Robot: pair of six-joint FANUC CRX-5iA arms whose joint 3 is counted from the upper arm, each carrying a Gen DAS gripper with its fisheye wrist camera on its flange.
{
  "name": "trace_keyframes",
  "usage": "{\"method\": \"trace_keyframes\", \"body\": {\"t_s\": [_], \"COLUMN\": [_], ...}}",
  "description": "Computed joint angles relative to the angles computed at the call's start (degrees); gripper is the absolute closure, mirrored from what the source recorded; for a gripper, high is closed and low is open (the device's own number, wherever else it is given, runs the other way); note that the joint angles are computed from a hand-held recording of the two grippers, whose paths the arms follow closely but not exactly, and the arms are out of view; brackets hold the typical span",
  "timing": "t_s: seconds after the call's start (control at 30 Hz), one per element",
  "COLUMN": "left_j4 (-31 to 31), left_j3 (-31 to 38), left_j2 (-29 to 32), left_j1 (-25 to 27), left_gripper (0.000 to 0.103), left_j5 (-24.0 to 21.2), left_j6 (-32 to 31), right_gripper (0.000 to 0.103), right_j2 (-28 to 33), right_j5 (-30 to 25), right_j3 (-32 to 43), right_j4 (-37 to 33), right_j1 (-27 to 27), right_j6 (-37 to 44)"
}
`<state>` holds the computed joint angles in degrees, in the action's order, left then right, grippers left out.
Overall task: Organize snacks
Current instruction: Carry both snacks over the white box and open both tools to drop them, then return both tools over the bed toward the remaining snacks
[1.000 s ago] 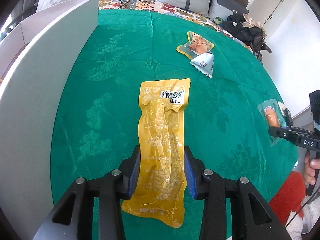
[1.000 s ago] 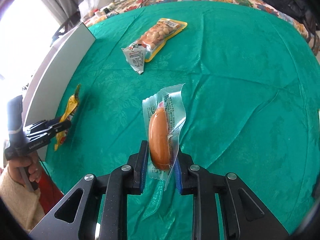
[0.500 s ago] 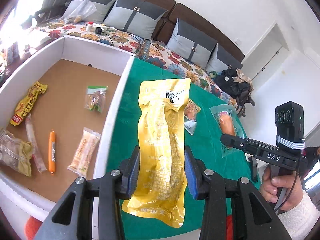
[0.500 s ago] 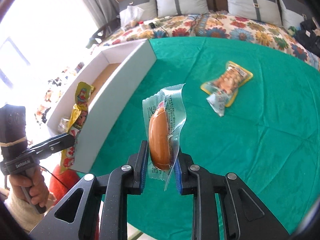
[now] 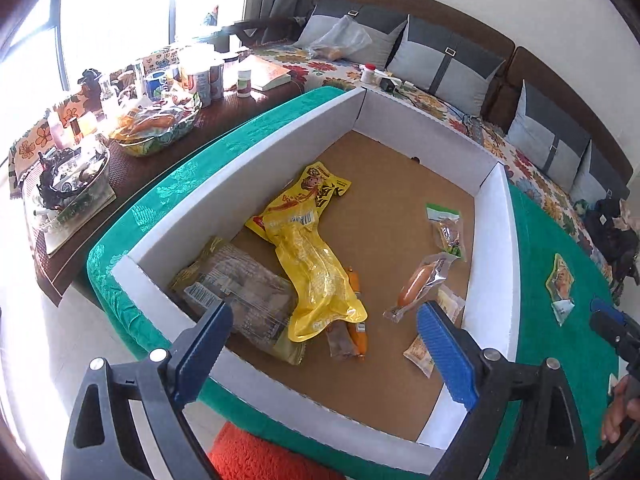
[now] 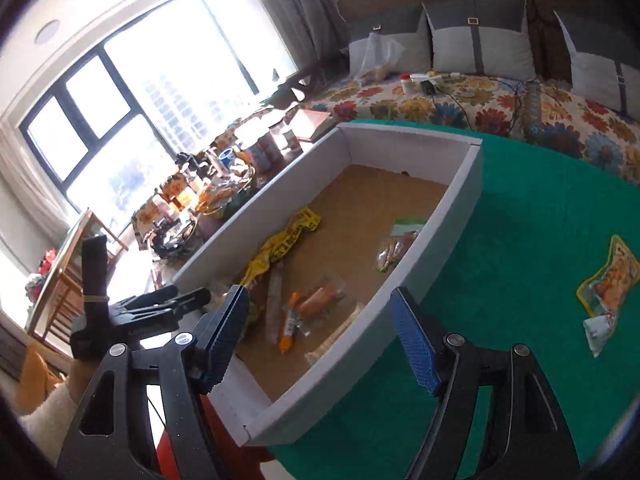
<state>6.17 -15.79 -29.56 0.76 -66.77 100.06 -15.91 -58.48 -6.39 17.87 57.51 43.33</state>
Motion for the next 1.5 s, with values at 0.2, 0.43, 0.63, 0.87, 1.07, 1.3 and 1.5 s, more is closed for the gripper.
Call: {"method": "trace_keyframes", "body": {"t_s": [0.2,0.43,0.63,0.87,1.07,1.3,1.5], "left_j4": [-0.16,-0.77,-3.11,-5.88,-11.19,-11.14,-9.97], "left_j3": [3.25,11.88,17.91,22.70,34.95,50.15,52.61], "left_j2": [2.72,15.54,27.65,36.32,45.70,58.73,61.55], "left_j1": [-13.48,-32.73,-42.91,-46.95,-47.10,-46.49,-46.25], "left_gripper": [0.010,0.006,0.006,0.006,0.006,0.010,0.055], "left_j5": [3.15,6.08,3.78,3.57,7.63,7.39,6.67], "left_j6": [3.31,3.25,3.25,5.01,4.56,2.82,0.69], "right_gripper": [0.027,0.027,0.021,0.015,0.015,0.014,0.013], "right_j2": [-15.10,-32.22,-36.07,-35.76,-36.36,-36.38,-36.96], "right_j5": [-15.99,-28.99,-29.41,-28.54,-29.28,-29.25,-29.71], "right_j3": [-22.91,-35.62,-38.33,-38.25,-38.59,-38.58,-38.92], "right_j4": [10.28,16.02,17.98,17.47,17.65,17.63,17.72], "right_j1": [-1.92,-7.75,-6.05,-7.76,-6.81,-6.82,-6.15], "right_j6": [-10.13,-22.58,-27.51,-27.14,-27.74,-27.72,-28.16]}}
